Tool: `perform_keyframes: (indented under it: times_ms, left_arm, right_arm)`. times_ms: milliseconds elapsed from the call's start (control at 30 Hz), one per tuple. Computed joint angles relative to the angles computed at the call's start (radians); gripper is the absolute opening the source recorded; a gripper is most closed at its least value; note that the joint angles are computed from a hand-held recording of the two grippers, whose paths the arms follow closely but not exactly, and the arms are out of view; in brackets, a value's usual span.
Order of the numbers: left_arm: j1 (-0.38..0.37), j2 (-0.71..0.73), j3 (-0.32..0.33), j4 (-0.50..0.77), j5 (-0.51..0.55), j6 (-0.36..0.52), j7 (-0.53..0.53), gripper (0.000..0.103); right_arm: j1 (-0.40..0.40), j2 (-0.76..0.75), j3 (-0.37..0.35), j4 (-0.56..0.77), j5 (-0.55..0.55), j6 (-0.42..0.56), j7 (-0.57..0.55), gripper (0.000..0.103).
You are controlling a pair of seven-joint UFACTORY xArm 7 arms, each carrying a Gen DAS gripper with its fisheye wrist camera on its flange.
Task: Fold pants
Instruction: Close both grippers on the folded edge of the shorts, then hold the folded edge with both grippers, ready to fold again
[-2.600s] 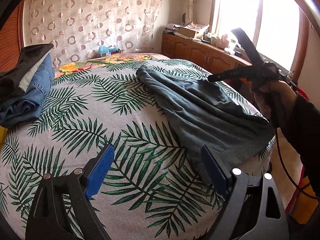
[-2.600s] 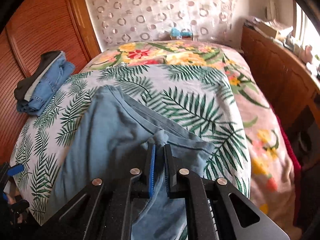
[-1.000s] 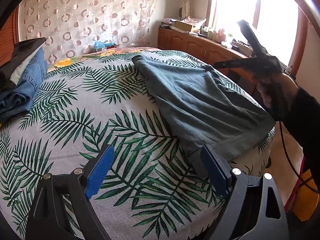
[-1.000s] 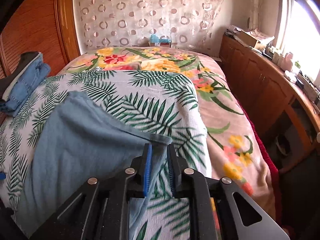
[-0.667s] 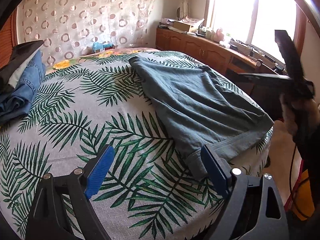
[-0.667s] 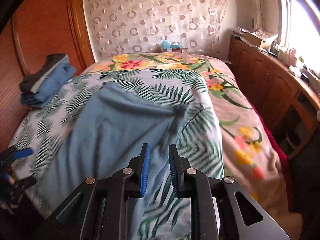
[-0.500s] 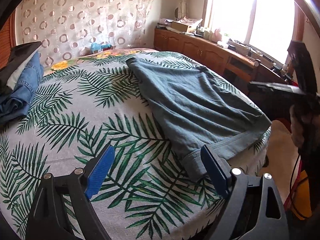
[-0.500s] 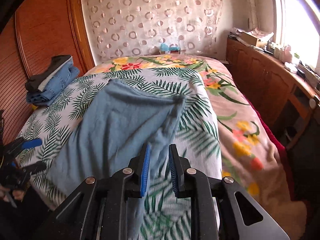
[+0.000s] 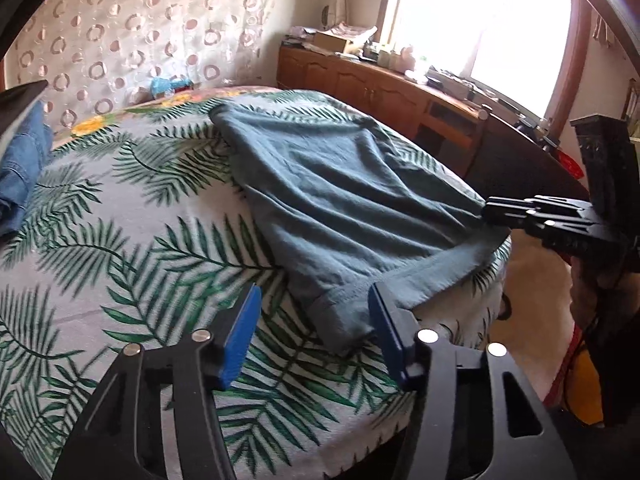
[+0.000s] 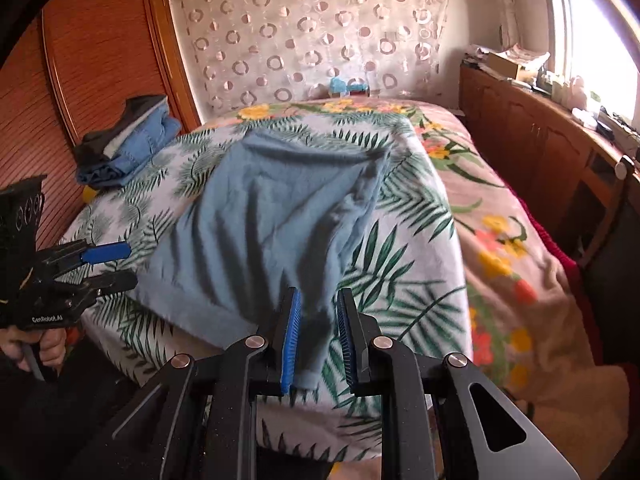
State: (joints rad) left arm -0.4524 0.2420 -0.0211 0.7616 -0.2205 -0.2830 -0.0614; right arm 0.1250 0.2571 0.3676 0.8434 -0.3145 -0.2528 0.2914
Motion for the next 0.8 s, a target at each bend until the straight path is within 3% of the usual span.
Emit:
perform_keyframes:
  times_ms: [100,233,367,467,667,800]
  left_arm:
    - [0.022,0.006,-0.025,0.003,0.025,0.008,-0.013,0.053]
    - [0.014,0.015,-0.021,0.014,0.034,0.028,-0.021,0.053]
    - [-0.014,0.019,0.003,0.013,0.034,0.032,-0.025,0.053]
    - [-0.033,0.018,0.018,0.013,0.026,0.031,-0.023,0.053]
    - [0.039,0.019,-0.05,0.007,0.081,0.016,-0.051,0.035]
    - [-0.002,0.014,-0.016,0.0,0.055,0.001,-0.031,0.027]
  right_arm:
    - [0.042,0.0,-0.04,-0.001,0.025,0.012,-0.016,0.019]
    - [-0.045,0.007,0.041,0.001,0.001,0.026,0.008,0.019]
    - [-0.048,0.002,0.047,0.003,0.017,0.036,0.006,0.019]
    - [0.04,-0.01,-0.026,0.001,0.065,0.04,-0.017,0.019]
    - [-0.021,-0.003,0.04,0.002,0.065,0.069,-0.031,0.019]
    - [-0.102,0.004,0.123,0.004,0.067,0.08,-0.048,0.019]
